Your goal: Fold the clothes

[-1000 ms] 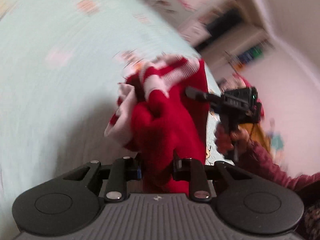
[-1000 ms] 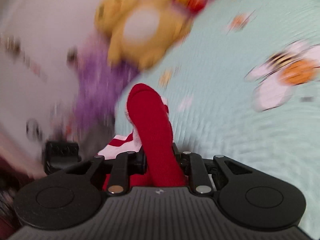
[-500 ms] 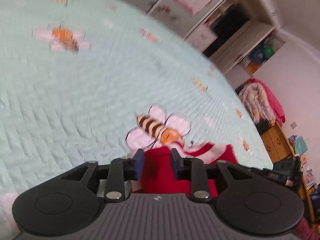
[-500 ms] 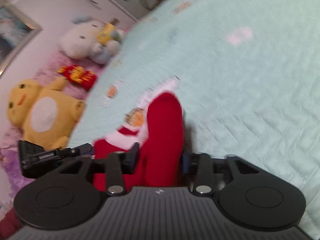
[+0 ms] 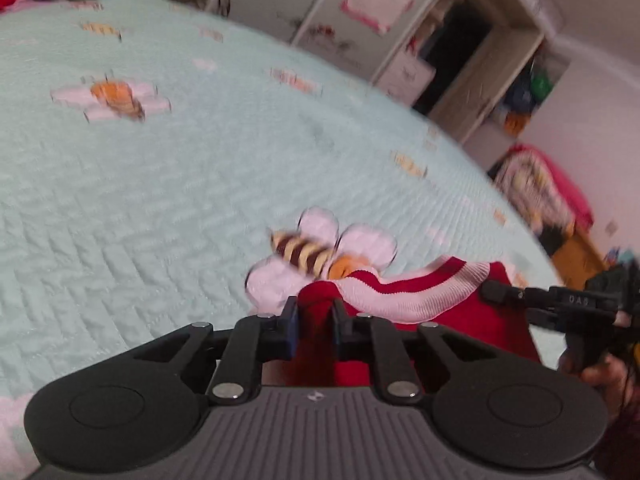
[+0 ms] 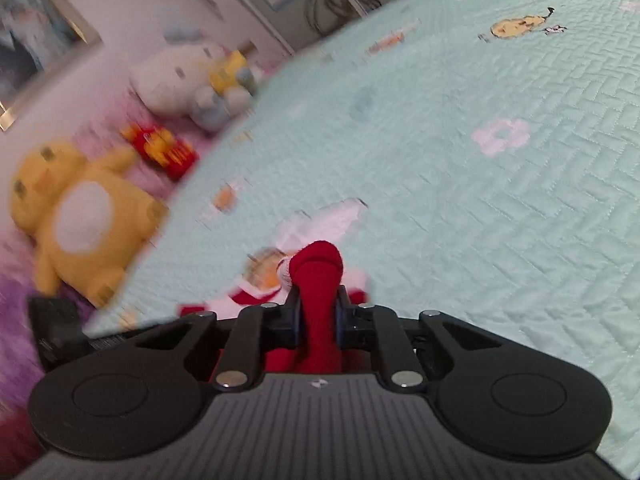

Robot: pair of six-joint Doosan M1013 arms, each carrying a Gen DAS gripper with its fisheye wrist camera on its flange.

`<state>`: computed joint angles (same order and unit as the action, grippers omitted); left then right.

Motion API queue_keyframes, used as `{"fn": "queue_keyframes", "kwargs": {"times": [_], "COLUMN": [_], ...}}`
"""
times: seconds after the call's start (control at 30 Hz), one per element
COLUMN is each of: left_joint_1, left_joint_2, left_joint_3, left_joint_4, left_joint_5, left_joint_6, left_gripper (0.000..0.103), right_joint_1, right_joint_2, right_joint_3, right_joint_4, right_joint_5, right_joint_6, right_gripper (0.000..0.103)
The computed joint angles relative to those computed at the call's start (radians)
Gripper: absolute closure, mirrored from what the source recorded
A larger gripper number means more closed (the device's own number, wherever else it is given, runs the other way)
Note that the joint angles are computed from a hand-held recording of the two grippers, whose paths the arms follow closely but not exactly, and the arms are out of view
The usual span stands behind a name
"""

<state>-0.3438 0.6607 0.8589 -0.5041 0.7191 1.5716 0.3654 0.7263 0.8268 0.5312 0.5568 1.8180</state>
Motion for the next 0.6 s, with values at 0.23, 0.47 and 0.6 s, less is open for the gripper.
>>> {"fn": "queue_keyframes", "kwargs": {"times": [0.23,0.47,0.6], "left_joint_1": [-0.018,-0.043,-0.026], "left_joint_2": [0.056,-0.018,-0.079], "left_joint_3": [-0.075,0.021,0.105], "left_joint_4": [0.181,0.420,0.277], "left_joint_5": [0.095,-0.004,-0.013], "left_joint_6": [-0.105,-0.362,-0.427], "left_gripper": [0.079,0.051,0.047], "right_joint_1": [-0.005,-0.009,0.008], "right_joint_2": [0.065,-0.003,-0.063], "right_joint_3": [-0.057,0.061,0.129], "right_joint_4": [-0.039,-0.001,-0.169], "right_joint_5": [0.063,-0.052,-0.082], "right_joint_6": [0.056,0.153,0.317], "right_gripper": [0.085,0.051,0.043]}}
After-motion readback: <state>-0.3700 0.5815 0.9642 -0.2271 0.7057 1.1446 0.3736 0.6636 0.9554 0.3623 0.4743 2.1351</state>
